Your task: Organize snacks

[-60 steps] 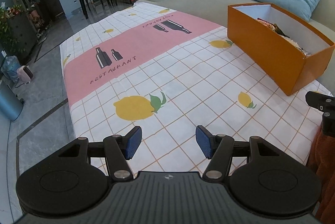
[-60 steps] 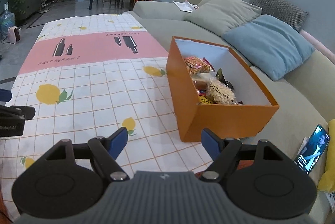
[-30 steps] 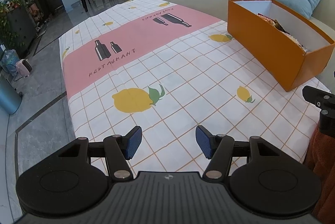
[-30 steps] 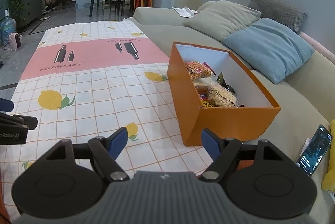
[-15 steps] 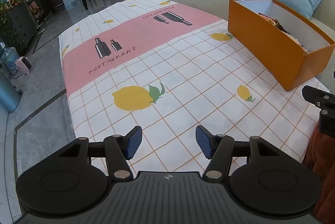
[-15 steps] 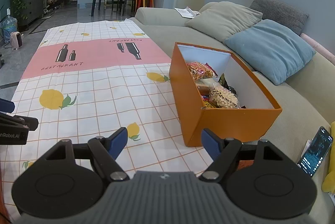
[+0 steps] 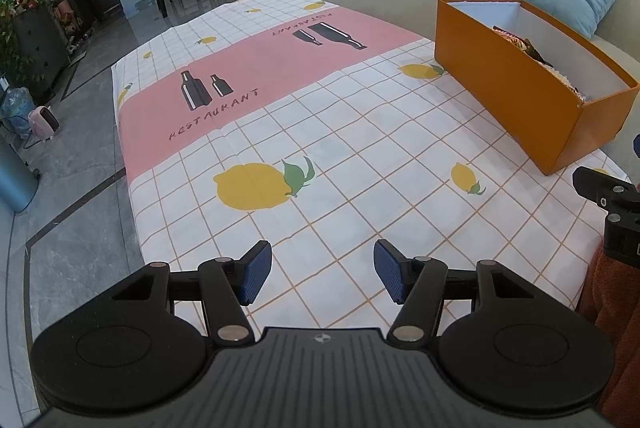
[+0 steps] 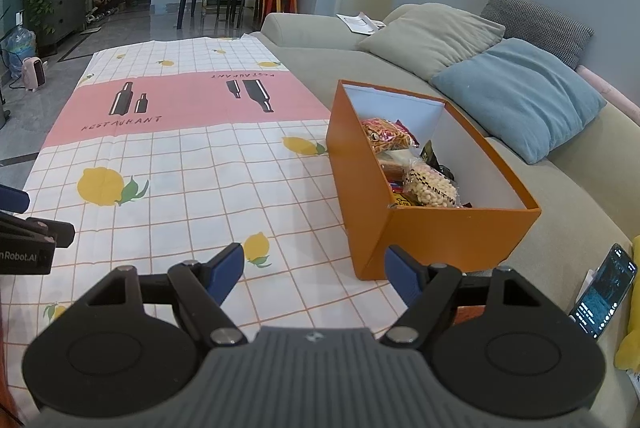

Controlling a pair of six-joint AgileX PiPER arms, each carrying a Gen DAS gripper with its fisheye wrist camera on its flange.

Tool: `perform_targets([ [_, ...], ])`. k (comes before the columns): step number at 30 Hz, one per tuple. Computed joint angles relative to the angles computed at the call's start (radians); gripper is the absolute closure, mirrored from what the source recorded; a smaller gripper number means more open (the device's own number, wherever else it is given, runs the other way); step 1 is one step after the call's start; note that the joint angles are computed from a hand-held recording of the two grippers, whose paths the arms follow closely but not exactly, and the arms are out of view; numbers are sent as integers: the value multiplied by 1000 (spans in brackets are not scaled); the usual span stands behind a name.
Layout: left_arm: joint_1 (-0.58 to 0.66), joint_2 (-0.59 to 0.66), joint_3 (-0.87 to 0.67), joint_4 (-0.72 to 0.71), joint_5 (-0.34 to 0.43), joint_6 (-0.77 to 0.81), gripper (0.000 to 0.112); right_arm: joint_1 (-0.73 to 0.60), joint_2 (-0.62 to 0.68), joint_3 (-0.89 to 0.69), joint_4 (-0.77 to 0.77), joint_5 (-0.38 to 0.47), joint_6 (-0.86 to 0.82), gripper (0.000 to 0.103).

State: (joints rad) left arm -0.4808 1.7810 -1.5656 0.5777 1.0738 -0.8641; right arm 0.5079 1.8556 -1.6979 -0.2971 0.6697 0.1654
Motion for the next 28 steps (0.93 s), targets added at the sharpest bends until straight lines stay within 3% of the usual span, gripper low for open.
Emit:
perform_targets([
  [28,-7,-6,-6,4,10,-5,42,4,-5,10,-4,-3,0,27],
])
